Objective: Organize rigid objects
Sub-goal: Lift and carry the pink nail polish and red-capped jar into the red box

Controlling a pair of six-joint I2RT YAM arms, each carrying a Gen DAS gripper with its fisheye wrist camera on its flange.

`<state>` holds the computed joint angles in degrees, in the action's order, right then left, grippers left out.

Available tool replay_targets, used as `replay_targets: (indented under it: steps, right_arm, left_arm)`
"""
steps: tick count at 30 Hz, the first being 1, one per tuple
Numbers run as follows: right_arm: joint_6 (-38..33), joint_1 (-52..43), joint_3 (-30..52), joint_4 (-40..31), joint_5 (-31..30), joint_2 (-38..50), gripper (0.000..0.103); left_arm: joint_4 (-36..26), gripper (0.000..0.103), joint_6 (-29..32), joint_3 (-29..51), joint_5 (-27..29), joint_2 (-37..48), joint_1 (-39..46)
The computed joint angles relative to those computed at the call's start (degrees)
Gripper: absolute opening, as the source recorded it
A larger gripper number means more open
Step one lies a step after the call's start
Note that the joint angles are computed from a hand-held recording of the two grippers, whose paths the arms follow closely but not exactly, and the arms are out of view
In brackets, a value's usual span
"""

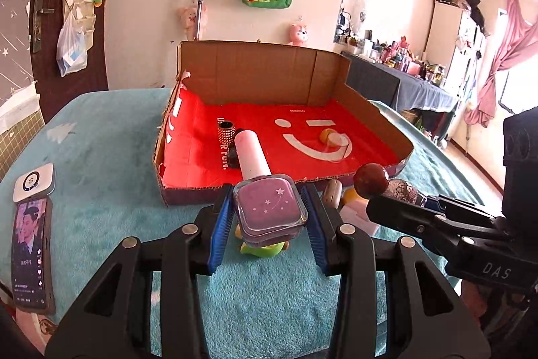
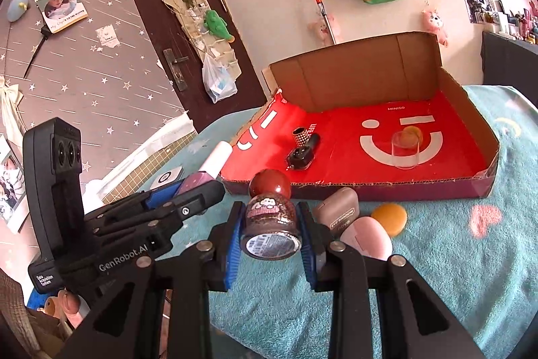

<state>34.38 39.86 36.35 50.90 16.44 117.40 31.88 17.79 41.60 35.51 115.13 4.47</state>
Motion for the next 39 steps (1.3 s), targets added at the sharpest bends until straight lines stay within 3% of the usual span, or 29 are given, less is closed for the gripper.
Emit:
replay_targets:
  steps: [14, 26, 39]
  right_arm:
    - [-2.20, -2.44, 0.54, -2.51, -0.74, -2.67, 0.033]
    - [-3.07, -5.37, 2.29, -5.80, -2.55, -3.34, 0.033]
    - [-4.85, -10.23, 7.76, -13.39, -5.72, -2.23, 0.033]
  left_arm:
    - [-8.65, 0.039, 0.68, 8.08, 1.10, 2.39, -1.53]
    - [-11.84, 0.039, 0.57, 13.46, 0.24, 4.65, -3.38]
    - [-22.53, 0.039, 1.72, 24.13, -1.00, 9.72, -5.77]
